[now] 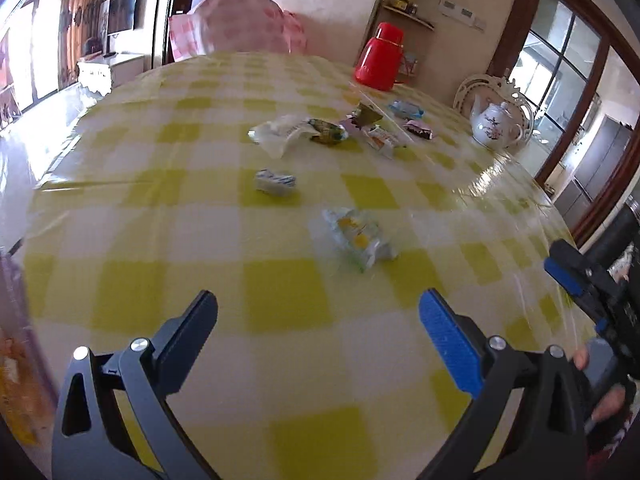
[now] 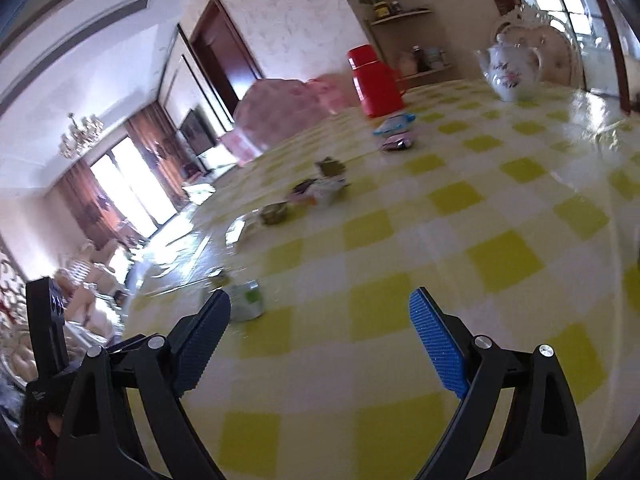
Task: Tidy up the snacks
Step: 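Move both open grippers back over the snacks on the table, then grasp the white-orange snack bag with the right gripper while the left grasps the green-edged lemon bag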
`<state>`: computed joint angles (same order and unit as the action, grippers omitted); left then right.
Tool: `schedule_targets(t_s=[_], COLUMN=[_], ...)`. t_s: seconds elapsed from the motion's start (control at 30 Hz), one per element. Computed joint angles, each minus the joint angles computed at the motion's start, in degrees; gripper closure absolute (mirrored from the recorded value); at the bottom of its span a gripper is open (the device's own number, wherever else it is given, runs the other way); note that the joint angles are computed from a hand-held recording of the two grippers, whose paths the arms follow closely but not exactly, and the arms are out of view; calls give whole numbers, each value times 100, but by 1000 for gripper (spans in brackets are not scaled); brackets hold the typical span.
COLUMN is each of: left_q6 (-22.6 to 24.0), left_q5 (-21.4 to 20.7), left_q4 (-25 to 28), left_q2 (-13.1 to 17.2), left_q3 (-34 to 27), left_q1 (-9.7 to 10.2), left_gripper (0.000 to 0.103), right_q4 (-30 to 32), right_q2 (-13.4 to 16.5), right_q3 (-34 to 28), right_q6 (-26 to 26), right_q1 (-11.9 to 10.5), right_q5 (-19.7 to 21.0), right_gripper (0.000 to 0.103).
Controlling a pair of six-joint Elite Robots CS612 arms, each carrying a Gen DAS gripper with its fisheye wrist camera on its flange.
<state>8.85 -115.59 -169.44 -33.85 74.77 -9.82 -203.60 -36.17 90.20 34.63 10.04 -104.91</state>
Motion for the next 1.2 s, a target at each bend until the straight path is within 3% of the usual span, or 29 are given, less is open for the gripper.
schedule_targets(t_s=[0.1,0.2,0.33,0.4,0.6,0.9,0.97,1.0,1.07,1.1,1.13,1.2], left_q6=[-252,-479,-822,-958,-855,-772,-778,-785,-778,-771,-776,-798], left_q5=[251,474,485,481,721,851,832,817,829,841,836,796], left_q4=[-15,-71,29,170,386,418,409,403,409,415,409,399], left_q2=[133,276,400,458,453,443,440,443,441,440,438,443], left_q3=[-185,-373,-604,-725,-774,-763,-756,-757,-757,-759,-753,-759], left_q1=[-165,-308,-352,-360,-419,-441,-436,-431,-433,-436,-436,-426], left_gripper=[2,2,2,2,2,2,2,2,2,2,2,2], right_q4=[301,893,1626,2009,3214,4685,4911,4796,4361,4284,4268,4016], right_q2=[66,177,442,609,1130,1971,2016,1971,1836,1803,1709,1489], right_q3=[-242,-637,-1341,-1743,-2979,-4895,-5017,-4912,-4581,-4510,-4344,-3902], right_q6=[-360,-701,-1299,-1641,-2014,-2604,-2603,-2562,-2517,-2523,-2514,-2475], right_q1=[-104,-240,-346,-433,-610,-635,-610,-619,-644,-629,-601,-582], right_q5=[-148,-11,6,289,770,815,628,723,954,818,635,658], right_gripper=[15,15,15,15,15,15,15,15,46,55,57,60])
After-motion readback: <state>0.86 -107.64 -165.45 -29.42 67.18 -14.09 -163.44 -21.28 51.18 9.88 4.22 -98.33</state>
